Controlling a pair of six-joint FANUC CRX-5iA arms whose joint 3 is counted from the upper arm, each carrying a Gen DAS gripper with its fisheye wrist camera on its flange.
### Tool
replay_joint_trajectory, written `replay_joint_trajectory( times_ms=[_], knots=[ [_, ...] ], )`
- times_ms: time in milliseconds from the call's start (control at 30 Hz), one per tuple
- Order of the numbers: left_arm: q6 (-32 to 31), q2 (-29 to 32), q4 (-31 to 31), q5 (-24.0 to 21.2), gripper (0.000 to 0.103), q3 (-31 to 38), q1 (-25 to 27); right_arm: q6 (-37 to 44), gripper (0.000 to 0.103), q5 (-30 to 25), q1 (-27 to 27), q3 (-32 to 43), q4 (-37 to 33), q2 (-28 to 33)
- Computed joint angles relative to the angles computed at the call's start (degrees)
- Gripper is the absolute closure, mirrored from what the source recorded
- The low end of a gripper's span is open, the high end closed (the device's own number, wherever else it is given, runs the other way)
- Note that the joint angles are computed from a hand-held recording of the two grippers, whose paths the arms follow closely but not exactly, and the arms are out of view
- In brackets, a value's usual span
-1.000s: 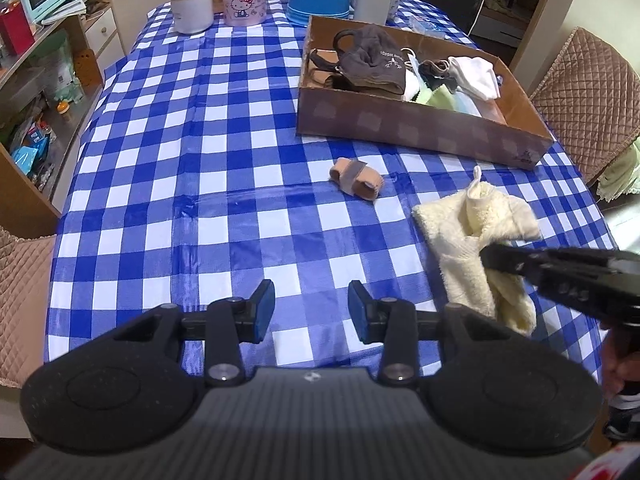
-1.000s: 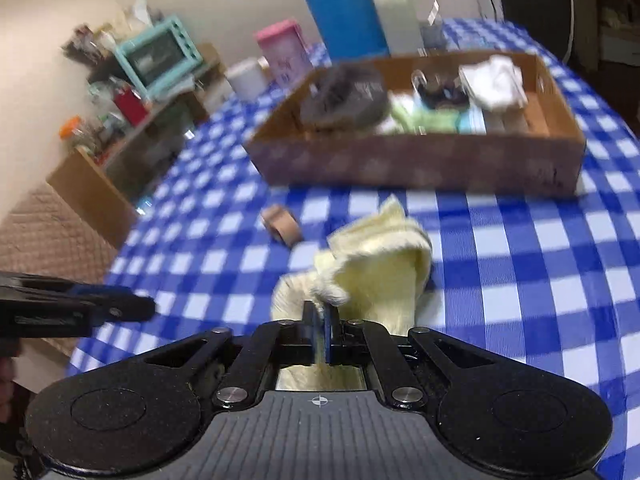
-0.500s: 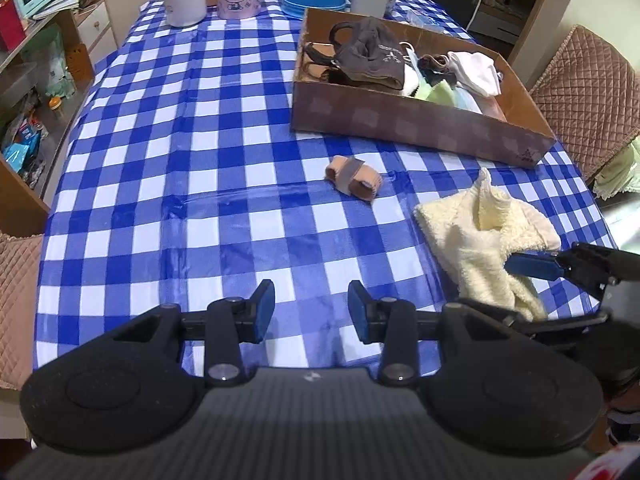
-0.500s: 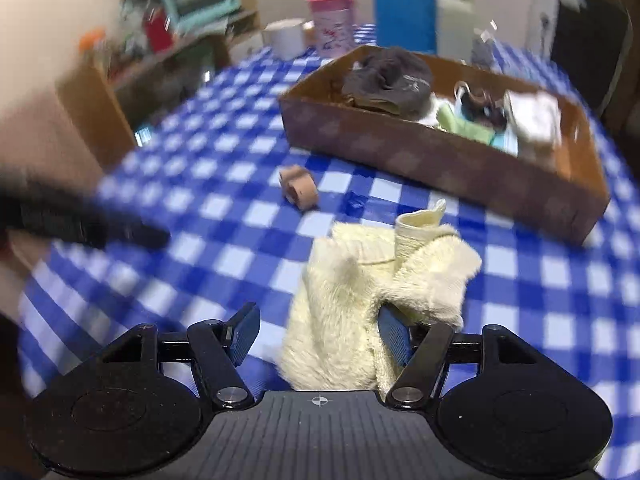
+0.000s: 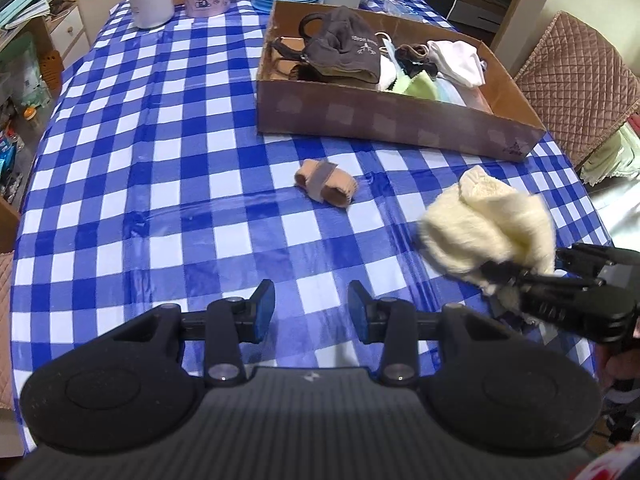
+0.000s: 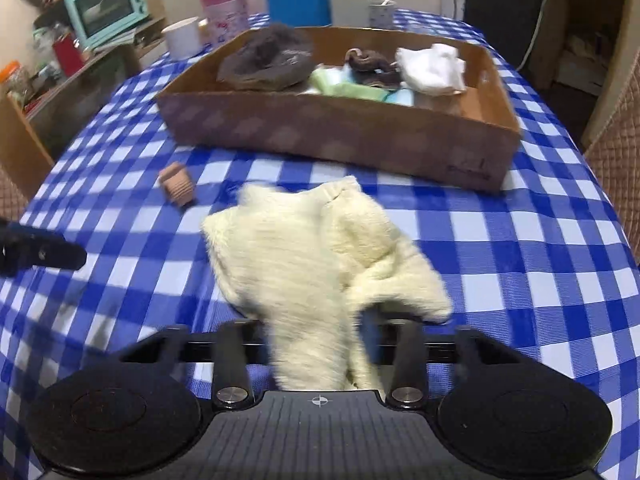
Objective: Organize soft objects
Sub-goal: 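Grasp the beige finger sleeve with the left gripper while the right holds the towel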
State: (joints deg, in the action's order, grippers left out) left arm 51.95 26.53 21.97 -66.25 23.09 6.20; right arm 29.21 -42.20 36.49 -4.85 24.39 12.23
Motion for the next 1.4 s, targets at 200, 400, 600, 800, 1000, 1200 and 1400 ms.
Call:
replay_joint_trajectory(
  times_ms=[200, 400, 600, 800, 1000, 1200, 1400],
  knots=[
    [-1.3, 1.7, 1.1, 0.8, 0.066, 1.3, -1.1, -3.5, 0.080, 1.7, -2.1, -0.7, -0.3, -1.9],
    [-4.4, 3.7, 2.9, 3.3, 0.066, 2.1, -2.3, -6.3, 0.080, 2.4, -3.9, 0.5, 1.3, -1.5],
    [-4.7, 6.8, 3.2, 4.7, 0.066, 5.3, -3.6, -5.1, 0.079, 1.4, -4.9, 2.6, -1.9, -0.1],
    [-5.0, 9.9, 1.4, 4.5, 0.066, 9.2, -4.7, -4.3, 0.079, 1.2, -5.2, 3.5, -3.6, 0.9],
    [-4.8, 12.2, -0.8, 3.7, 0.066, 12.4, -5.4, -3.4, 0.079, 1.1, -5.5, 4.7, -4.8, 2.0],
    [-6.1, 12.4, -1.7, 5.2, 0.067, 12.0, -5.9, -2.9, 0.079, 1.0, -5.7, 5.2, -5.4, 2.5],
    [-8.2, 11.2, -0.1, 7.4, 0.076, 9.5, -5.6, -3.0, 0.079, 1.0, -5.7, 5.1, -5.3, 2.5]
  ],
)
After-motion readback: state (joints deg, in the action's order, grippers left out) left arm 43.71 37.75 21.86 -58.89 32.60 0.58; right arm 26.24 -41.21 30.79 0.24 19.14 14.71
